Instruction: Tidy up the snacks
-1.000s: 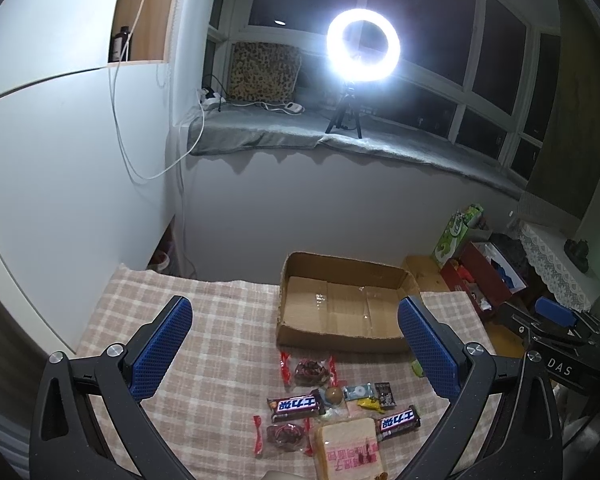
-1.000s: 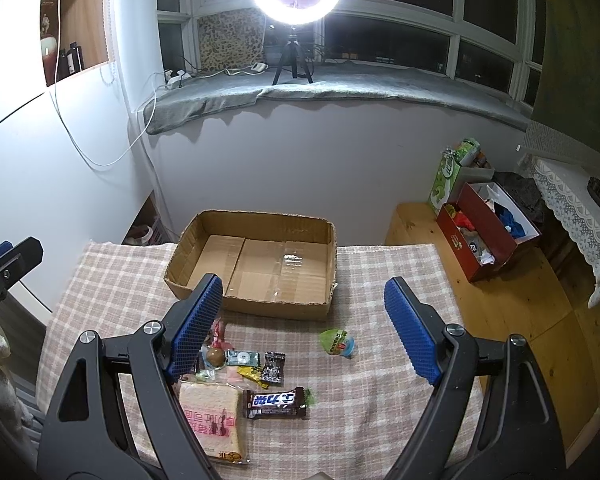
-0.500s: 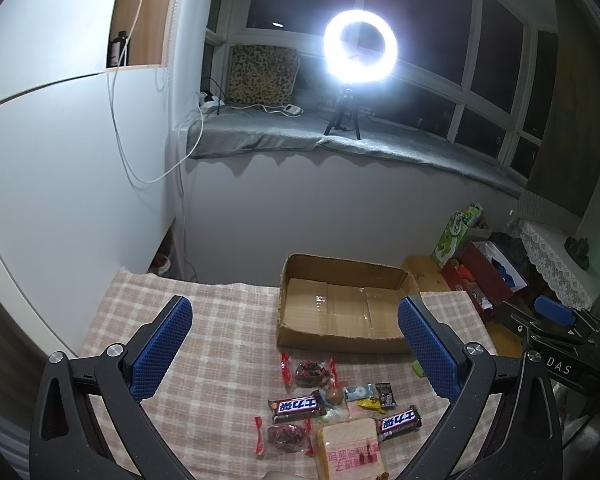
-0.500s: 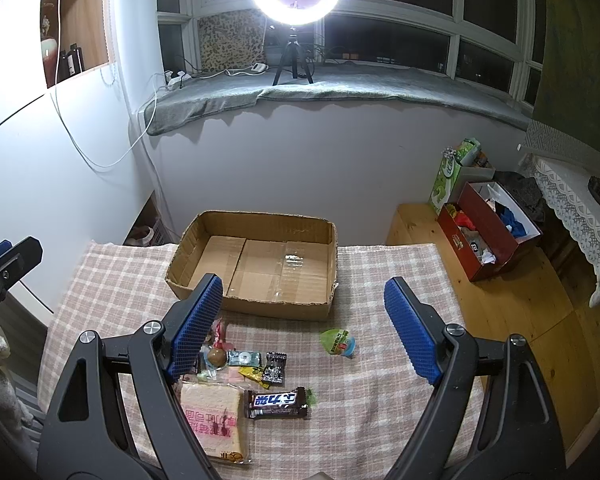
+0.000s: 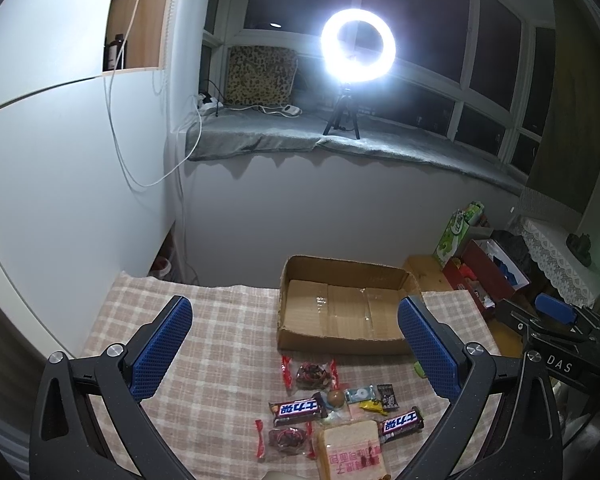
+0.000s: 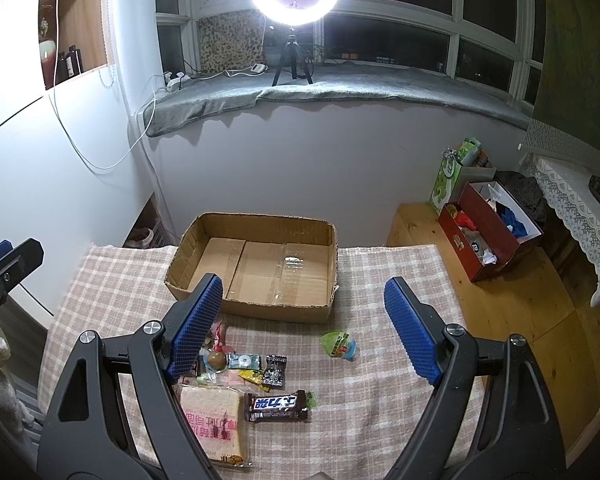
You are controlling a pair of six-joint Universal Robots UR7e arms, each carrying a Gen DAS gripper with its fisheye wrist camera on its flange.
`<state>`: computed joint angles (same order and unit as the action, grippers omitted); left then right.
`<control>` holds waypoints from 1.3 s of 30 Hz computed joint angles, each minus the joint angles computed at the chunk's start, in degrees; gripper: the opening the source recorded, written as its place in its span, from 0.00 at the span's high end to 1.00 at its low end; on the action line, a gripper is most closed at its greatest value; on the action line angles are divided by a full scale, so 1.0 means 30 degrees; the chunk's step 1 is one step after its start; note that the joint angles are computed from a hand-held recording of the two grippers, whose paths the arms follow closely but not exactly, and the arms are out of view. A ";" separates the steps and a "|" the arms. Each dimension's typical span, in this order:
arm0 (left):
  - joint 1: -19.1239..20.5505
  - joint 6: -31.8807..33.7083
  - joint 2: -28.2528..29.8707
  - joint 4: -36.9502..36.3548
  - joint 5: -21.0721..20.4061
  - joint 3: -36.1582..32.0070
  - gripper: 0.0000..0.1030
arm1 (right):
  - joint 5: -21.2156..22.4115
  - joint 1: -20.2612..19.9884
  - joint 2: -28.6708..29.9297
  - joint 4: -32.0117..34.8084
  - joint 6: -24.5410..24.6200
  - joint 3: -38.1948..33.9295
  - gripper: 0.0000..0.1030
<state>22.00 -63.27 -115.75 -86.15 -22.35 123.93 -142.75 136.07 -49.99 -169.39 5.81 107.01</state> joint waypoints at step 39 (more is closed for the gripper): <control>0.0474 0.0226 0.0469 0.0083 -0.0236 0.0117 0.01 | 0.0482 -0.0539 -0.0171 0.0663 0.0138 0.0141 0.17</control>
<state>23.43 -62.59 -114.34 -85.90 -23.06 124.29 -141.31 134.45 -50.51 -167.40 6.22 107.44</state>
